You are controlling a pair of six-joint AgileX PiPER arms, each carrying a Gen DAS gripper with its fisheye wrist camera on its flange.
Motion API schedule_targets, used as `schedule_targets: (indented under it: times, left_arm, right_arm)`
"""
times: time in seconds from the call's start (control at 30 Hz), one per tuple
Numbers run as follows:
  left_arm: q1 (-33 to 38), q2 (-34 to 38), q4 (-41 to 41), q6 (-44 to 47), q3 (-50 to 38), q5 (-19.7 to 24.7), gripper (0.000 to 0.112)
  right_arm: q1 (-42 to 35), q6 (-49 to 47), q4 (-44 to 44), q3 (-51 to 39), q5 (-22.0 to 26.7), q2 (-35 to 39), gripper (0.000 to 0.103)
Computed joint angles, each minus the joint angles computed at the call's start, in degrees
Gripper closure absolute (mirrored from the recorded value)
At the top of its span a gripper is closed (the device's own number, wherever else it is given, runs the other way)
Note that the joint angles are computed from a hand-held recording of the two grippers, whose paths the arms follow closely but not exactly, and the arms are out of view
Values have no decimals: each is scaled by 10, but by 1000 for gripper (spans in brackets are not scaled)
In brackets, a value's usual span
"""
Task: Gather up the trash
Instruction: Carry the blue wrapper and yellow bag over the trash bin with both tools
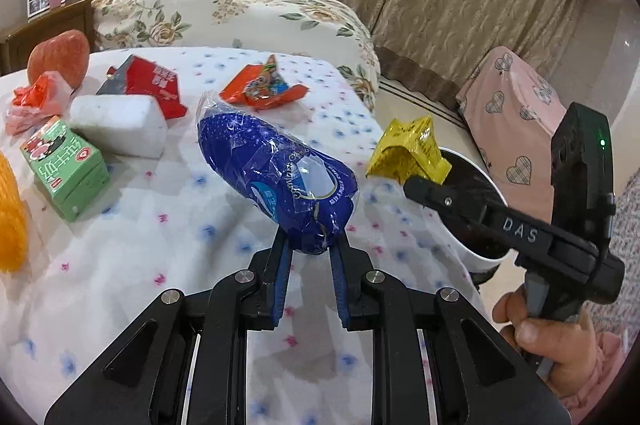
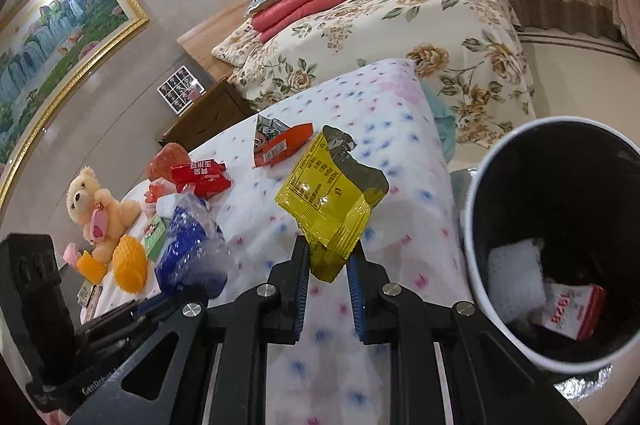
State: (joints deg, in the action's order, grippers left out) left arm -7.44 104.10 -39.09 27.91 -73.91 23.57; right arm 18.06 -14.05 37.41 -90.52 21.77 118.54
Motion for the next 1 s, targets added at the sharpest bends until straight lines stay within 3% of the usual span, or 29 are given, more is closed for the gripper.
schedule_targets:
  times: [0.57,1.0]
  left_arm:
    - [-88,17,96,-78,-47,8,95]
    - [-148,64,164,-129,-127,38,95]
  right_arm:
    - [-60,-134,143,178,-66,-113,85]
    - [-108,-167,176,228,-80,-146,85]
